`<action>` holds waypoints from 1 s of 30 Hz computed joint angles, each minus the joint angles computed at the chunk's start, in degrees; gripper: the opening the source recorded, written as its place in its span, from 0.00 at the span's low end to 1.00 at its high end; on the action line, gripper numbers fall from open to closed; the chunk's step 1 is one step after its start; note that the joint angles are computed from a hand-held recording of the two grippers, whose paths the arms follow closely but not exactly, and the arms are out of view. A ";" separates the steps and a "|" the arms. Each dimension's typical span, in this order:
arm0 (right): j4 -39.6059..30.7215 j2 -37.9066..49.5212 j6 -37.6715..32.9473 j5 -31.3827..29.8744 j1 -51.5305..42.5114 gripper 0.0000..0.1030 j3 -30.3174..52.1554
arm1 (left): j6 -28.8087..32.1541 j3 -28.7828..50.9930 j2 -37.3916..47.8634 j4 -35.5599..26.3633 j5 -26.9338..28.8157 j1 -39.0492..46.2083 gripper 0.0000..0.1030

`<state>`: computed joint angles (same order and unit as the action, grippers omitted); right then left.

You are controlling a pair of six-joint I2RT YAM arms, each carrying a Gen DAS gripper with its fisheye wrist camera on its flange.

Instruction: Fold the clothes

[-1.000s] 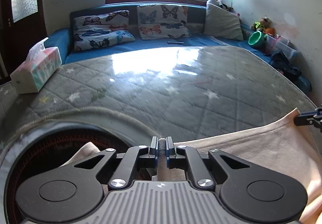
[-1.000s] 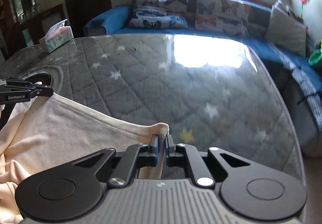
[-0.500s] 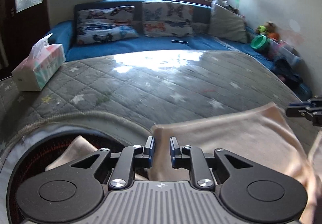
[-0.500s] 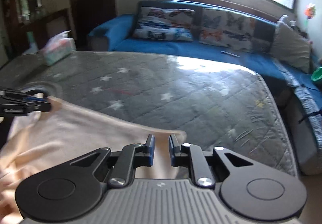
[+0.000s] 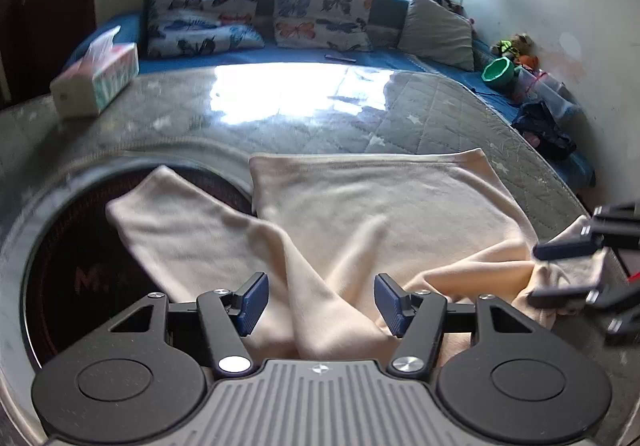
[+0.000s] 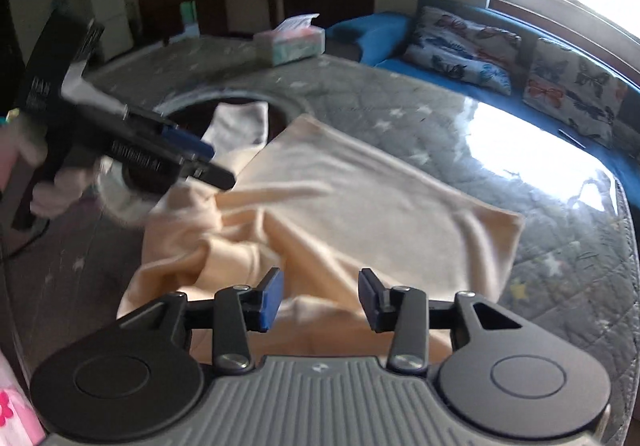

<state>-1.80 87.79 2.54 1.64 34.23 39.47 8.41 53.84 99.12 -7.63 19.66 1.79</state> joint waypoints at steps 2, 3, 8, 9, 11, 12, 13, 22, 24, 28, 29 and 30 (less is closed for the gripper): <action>-0.91 0.39 0.59 1.70 1.55 0.40 -0.30 | -1.51 -0.05 -0.06 -0.17 -0.12 -0.23 0.60; -1.68 0.63 0.51 3.01 2.23 0.39 -0.24 | -2.08 -0.33 -0.30 0.01 -0.51 -0.43 0.59; -6.20 -3.80 0.39 6.39 4.99 0.39 -3.35 | -0.81 -2.33 -2.12 -0.12 -1.12 0.17 0.30; -7.25 -4.83 0.50 7.23 5.61 0.39 -3.97 | -0.64 -2.88 -2.63 -0.19 -0.80 0.57 0.28; -9.08 -6.79 0.82 8.86 6.87 0.39 -5.06 | -0.64 -3.97 -3.87 -0.42 -0.14 1.43 0.27; -9.62 -8.09 1.00 9.43 7.55 0.39 -5.61 | -0.77 -4.48 -4.51 -0.64 0.24 1.88 0.27; -10.31 -9.84 1.19 9.85 8.36 0.39 -6.22 | -0.91 -4.97 -5.15 -0.88 0.62 2.34 0.28; -5.42 -9.53 1.38 6.81 14.14 0.39 -3.68 | -6.19 -5.90 -6.75 -1.53 1.60 3.87 0.52; -3.15 -6.31 1.78 7.00 14.97 0.38 -2.31 | -8.25 -4.54 -5.23 -2.51 1.93 3.90 0.54; -0.61 1.50 3.19 8.10 15.53 0.22 0.81 | -11.31 -4.04 -3.57 -3.35 3.32 4.50 0.52; -0.66 3.00 3.64 8.54 15.63 0.18 1.39 | -12.17 -4.05 -3.28 -3.46 4.00 4.81 0.50; -0.83 3.99 4.16 8.77 15.70 0.10 1.74 | -12.95 -4.14 -3.18 -3.52 5.44 5.47 0.47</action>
